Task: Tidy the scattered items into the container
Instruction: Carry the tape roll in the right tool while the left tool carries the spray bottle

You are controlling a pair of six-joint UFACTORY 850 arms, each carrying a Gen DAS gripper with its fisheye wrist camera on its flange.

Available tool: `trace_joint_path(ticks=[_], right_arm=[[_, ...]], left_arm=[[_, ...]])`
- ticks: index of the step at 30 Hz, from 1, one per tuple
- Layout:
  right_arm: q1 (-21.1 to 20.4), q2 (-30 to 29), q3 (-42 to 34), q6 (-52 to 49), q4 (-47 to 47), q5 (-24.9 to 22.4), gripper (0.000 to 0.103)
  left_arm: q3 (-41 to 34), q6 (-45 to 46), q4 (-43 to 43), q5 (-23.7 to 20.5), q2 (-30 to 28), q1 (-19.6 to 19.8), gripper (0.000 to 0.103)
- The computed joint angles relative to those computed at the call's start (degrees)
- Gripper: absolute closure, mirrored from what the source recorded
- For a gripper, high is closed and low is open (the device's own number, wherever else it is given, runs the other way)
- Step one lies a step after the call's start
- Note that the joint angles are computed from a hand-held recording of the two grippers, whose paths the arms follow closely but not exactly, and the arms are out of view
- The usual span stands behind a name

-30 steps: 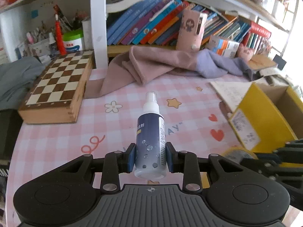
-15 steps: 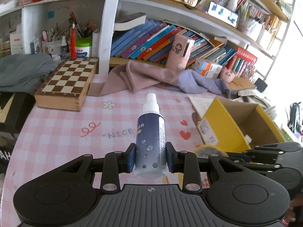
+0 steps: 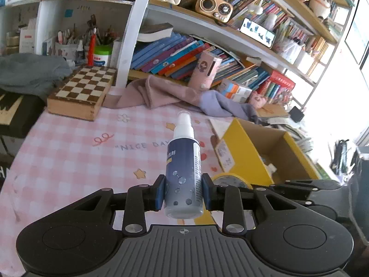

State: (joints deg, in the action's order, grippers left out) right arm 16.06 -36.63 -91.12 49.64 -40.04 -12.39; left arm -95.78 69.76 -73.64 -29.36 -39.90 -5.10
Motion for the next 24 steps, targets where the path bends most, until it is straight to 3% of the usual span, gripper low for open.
trace_joint_path(ticks=[12,24], right_arm=[[4.36,7.79,11.40,30.22,-24.80,-2.30,0.095],[10.42,17.22,25.18,50.47,-36.42,-8.60,0.095]], left_arm=[[13.42,11.50,-8.21,-3.42,8.70,2.02,0.072],[25.75,17.46,-11.02,-8.41,16.72,3.56,0.072]])
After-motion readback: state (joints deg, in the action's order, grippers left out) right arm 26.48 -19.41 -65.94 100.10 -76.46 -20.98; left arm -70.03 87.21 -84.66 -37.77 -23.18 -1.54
